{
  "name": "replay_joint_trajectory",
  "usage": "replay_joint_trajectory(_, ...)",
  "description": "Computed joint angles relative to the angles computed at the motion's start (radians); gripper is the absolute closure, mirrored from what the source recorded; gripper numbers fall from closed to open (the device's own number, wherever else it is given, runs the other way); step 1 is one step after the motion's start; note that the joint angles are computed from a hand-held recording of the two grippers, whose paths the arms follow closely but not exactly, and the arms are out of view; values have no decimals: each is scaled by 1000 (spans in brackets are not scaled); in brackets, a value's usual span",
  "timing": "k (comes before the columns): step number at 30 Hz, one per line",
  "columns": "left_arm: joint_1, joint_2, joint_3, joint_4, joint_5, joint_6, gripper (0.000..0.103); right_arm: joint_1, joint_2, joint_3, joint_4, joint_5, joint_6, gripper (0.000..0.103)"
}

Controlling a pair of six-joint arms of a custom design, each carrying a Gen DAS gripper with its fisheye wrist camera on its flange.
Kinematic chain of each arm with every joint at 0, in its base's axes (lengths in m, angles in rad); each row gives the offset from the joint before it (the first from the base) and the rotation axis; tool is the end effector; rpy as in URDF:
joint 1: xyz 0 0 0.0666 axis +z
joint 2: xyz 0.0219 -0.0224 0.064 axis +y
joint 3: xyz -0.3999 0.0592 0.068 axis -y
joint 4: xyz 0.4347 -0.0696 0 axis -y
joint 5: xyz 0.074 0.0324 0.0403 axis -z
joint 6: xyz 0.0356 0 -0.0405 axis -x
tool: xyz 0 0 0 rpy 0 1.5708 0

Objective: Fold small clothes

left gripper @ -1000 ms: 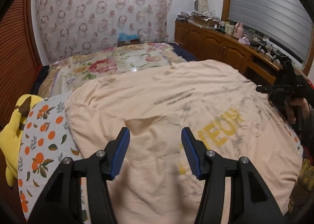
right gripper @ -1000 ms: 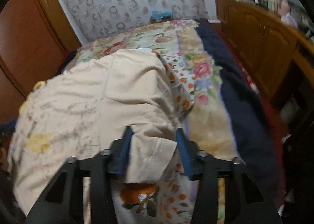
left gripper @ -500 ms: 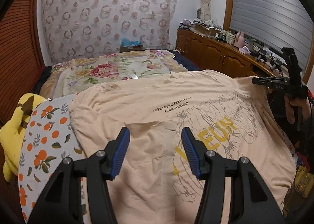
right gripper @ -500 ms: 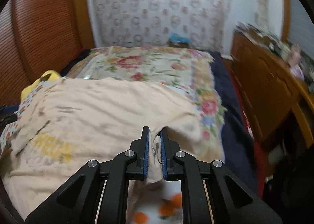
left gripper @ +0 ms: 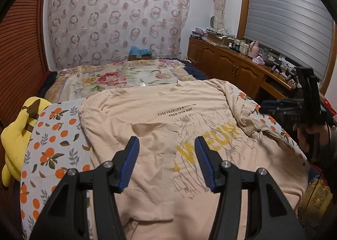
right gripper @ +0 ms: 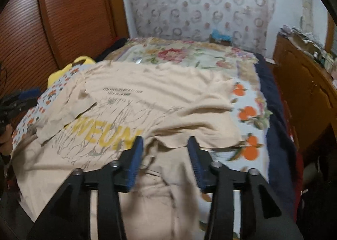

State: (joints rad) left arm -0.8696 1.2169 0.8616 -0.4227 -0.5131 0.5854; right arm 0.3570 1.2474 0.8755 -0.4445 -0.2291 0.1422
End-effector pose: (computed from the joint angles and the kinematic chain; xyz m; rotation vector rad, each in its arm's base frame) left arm 0.2900 -0.3170 0.3042 0.0732 2.2338 -0.1831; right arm 0.4082 0.1605 0.2941 -0.6958 2.2887 0.3748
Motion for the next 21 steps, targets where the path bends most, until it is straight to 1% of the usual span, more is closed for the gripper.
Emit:
replay_joint_trajectory(2, -3, -5, -9, 6, 3, 7, 48, -21, -8, 4, 6, 16, -9, 53)
replay_joint_trajectory(4, -8, -6, -11, 5, 3, 16, 48, -52, 9, 15, 17, 40, -21, 53)
replay_joint_trajectory(7, -11, -7, -16, 8, 9, 21, 48, -90, 80, 63, -17, 57, -61, 53)
replay_joint_trajectory(10, -12, -4, -18, 9, 9, 24, 48, -98, 155, 105, -44, 76, -77, 53)
replay_joint_trajectory(12, -11, -4, -21, 8, 10, 30, 48, -91, 187, 122, -46, 100, -77, 54)
replay_joint_trajectory(14, -11, -8, -27, 7, 10, 33, 48, -85, 202, 130, -40, 129, -68, 57)
replay_joint_trajectory(15, -10, -12, -32, 8, 9, 34, 48, -80, 206, 133, -34, 144, -63, 60)
replay_joint_trajectory(17, -9, -18, -41, 11, 9, 40, 48, -78, 212, 138, -36, 142, -57, 72)
replay_joint_trajectory(18, -7, -22, -42, 8, 10, 43, 48, -76, 213, 140, -40, 129, -50, 86)
replay_joint_trajectory(19, -7, -25, -47, 10, 10, 46, 48, -72, 213, 142, -43, 126, -41, 95)
replay_joint_trajectory(21, -4, -32, -52, 8, 7, 53, 48, -57, 213, 149, -57, 129, -18, 98)
